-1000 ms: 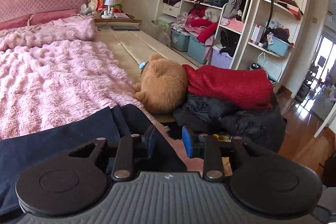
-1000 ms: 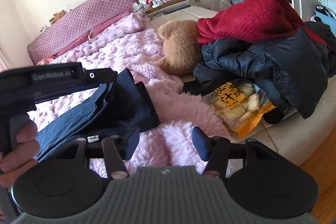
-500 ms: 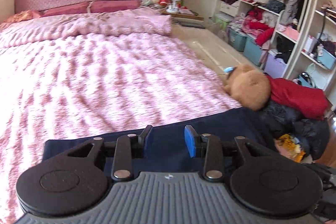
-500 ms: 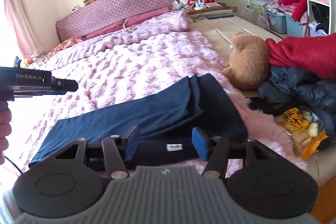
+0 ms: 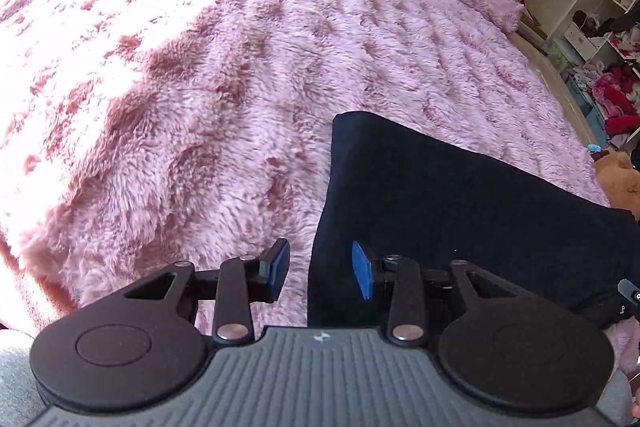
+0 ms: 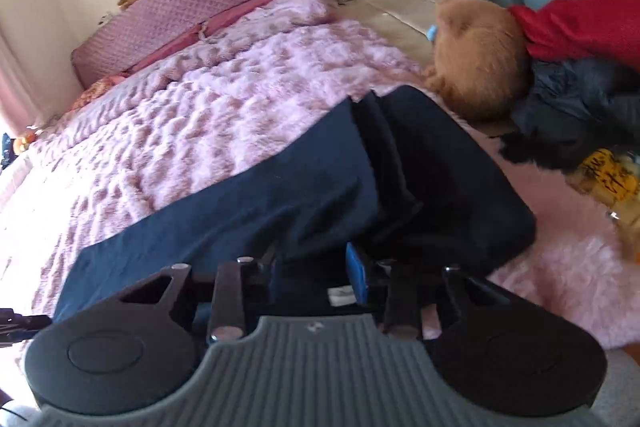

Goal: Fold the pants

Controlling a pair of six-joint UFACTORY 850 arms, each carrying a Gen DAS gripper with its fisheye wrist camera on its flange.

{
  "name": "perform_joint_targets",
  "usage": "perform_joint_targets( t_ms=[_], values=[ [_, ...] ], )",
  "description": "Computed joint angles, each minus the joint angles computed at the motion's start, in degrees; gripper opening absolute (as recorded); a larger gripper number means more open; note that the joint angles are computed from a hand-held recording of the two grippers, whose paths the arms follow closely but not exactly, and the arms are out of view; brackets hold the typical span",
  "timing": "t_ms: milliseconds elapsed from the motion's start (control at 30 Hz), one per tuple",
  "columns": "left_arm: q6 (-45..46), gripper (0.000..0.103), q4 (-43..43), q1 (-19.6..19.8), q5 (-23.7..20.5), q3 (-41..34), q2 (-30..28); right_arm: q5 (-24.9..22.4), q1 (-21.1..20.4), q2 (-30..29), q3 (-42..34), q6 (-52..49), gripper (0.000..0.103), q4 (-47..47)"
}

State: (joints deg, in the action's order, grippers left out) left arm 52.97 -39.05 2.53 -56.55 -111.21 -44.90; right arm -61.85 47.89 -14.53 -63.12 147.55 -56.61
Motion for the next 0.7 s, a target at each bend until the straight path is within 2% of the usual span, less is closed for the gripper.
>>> perform_joint_targets(
  t_ms=[67, 167, 300, 333, 433, 533, 633, 700],
  values=[
    [-2.6, 0.043, -0.1, 0.6, -4.3, -3.9, -3.2, -3.4, 0.2, -0.9, -0.8, -2.2, 0.03, 4.2],
    [-3.0, 0.042, -2.0, 1.6, -11.1, -8.9, -7.2, -3.6, 1.3, -0.1, 0.5, 1.5, 0.029, 2.4],
    [-6.8, 0.041, -5.6, 2.4, -20.2, -16.9, -13.1, -3.7, 2.0, -1.0, -0.5, 1.2, 0.03, 0.3],
    [-7.2, 0.04, -6.4, 2.5, -21.0, -17.6, -13.8, -3.3, 2.1, -1.2, -0.7, 1.4, 0.03, -0.6],
    [-9.9, 0.039, -7.7, 2.8, -25.0, -22.7, -17.7, -3.0, 2.1, -2.3, -2.1, -0.2, 0.04, -1.3],
    [-15.8, 0.039, -7.0, 2.7, -30.1, -33.0, -24.2, -4.3, 1.9, -3.8, -4.1, -3.6, 0.039, -0.1],
    [-17.0, 0.045, -6.0, 2.2, -30.5, -36.9, -26.5, -5.8, 2.2, -4.1, -4.5, -3.5, 0.039, -0.7],
    [-17.6, 0.046, -4.9, 1.8, -31.7, -40.7, -28.6, -8.0, 3.3, -3.8, -3.9, -0.1, 0.039, -4.4]
  ],
)
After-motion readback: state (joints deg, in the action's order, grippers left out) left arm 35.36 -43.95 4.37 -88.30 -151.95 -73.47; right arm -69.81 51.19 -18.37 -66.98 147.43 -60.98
